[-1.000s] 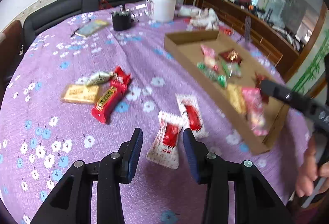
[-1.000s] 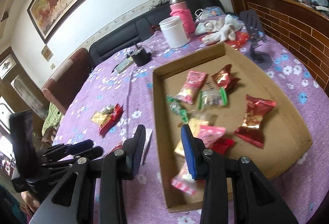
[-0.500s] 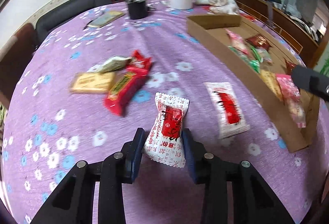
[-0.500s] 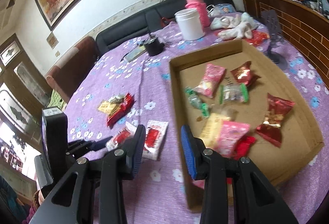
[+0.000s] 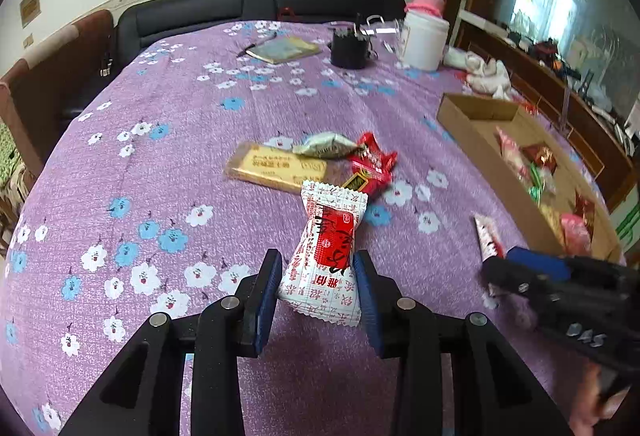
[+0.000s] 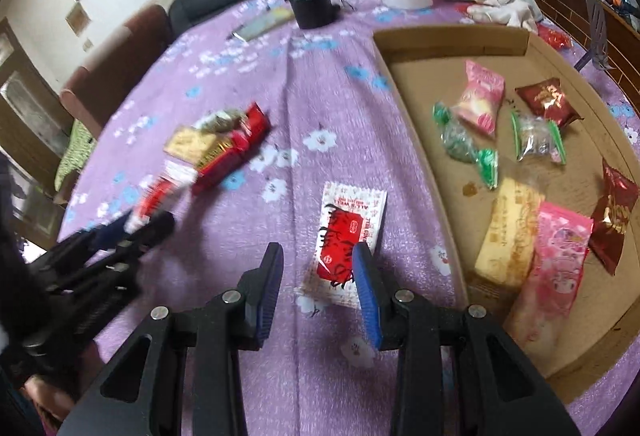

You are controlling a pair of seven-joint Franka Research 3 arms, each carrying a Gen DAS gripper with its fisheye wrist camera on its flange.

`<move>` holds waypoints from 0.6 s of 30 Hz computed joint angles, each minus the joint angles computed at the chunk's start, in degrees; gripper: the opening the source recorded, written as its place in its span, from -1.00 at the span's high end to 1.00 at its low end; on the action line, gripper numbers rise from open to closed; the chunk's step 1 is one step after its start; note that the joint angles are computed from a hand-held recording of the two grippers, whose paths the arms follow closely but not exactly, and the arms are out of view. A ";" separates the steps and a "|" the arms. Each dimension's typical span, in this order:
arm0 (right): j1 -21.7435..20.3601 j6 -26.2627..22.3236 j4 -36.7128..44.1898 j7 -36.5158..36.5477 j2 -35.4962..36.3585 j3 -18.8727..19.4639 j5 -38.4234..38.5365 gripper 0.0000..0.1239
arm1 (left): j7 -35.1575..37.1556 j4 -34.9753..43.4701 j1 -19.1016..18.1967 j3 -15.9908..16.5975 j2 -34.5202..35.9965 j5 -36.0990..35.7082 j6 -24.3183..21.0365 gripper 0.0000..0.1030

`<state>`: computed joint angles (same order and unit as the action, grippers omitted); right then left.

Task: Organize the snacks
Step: 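Grasp a white-red packet with the left gripper while the right gripper grasps another white-red packet, then lift the white-red packet with the left gripper while the right gripper holds its white-red packet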

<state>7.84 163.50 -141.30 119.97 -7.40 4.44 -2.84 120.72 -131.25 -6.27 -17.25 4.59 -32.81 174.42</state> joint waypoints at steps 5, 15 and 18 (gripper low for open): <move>-1.71 -3.57 2.21 7.81 1.54 1.50 -11.31 0.46 | 0.58 -0.55 0.38 -0.73 -0.44 -1.11 2.32 0.25; -0.40 -3.26 2.44 10.19 1.86 0.12 -16.21 0.54 | 0.46 -0.59 -0.14 -0.15 -0.46 -1.42 2.98 0.25; 1.50 1.26 1.29 3.20 1.82 -0.95 -9.83 0.67 | 0.05 -0.61 0.20 -0.53 -0.27 -1.46 3.80 0.25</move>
<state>9.33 164.76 -140.01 123.17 -5.58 3.48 -12.67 120.77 -131.86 -6.07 -17.78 4.32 -34.27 178.22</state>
